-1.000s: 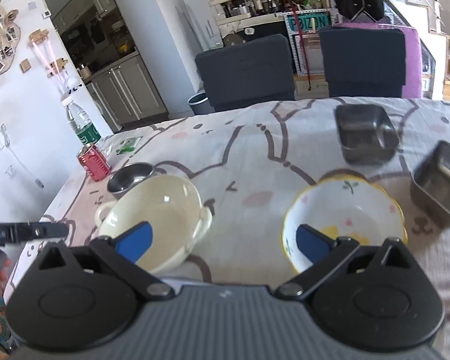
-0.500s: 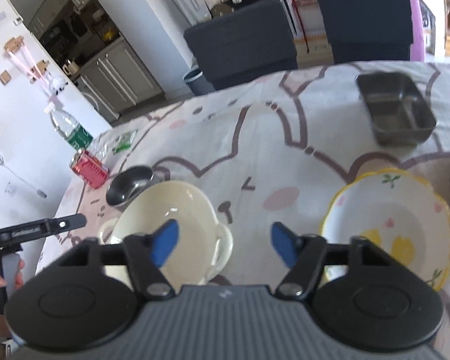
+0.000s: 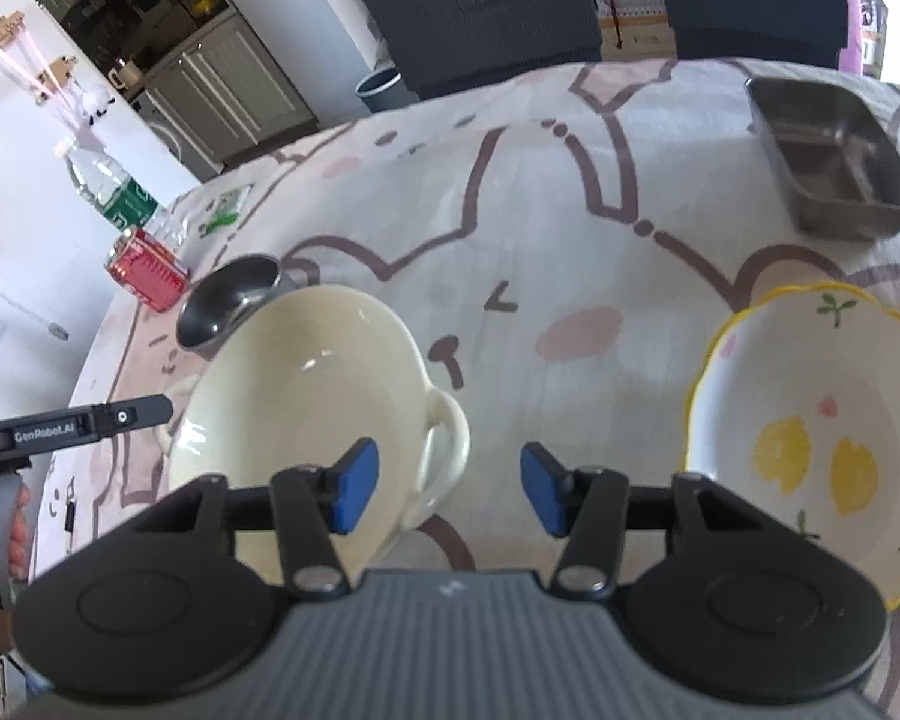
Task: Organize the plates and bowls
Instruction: 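Move both grippers to the cream two-handled bowl and grasp its rim, then lift the cream bowl off the tablecloth with both grippers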
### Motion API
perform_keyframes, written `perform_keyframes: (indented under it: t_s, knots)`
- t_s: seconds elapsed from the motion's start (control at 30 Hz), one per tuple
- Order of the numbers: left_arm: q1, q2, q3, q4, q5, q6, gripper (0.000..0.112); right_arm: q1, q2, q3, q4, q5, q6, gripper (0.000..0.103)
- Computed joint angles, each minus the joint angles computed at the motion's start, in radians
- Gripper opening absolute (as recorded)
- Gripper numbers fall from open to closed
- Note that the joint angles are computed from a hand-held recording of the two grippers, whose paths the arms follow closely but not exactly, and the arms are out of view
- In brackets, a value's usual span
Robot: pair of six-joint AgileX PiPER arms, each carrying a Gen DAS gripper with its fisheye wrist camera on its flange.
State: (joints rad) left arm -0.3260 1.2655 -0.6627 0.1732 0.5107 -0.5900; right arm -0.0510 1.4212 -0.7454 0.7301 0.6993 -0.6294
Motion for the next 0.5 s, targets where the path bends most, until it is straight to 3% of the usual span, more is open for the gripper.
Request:
perform_keyframes:
  t_s: [0.13,0.3,0.33,0.37,0.5]
  knots:
    - [0.004,0.014,-0.004,0.002,-0.013,-0.007,0.029,0.038,0.008,0.03,0.027,-0.058,-0.054,0.027]
    - [0.026,0.017,0.001,-0.052,-0.034,0.025,0.028,0.072,-0.002,0.033,-0.003,-0.102,-0.028,0.026]
    - [0.034,0.015,0.001,-0.076,-0.035,0.047,0.027,0.077,-0.009,0.037,-0.006,-0.127,-0.02,0.023]
    - [0.045,0.012,0.002,-0.115,-0.036,0.083,0.026,0.084,-0.015,0.038,-0.024,-0.156,-0.005,0.011]
    - [0.077,-0.004,0.013,-0.217,-0.043,0.172,0.026,0.046,0.003,0.024,0.033,-0.13,-0.08,0.011]
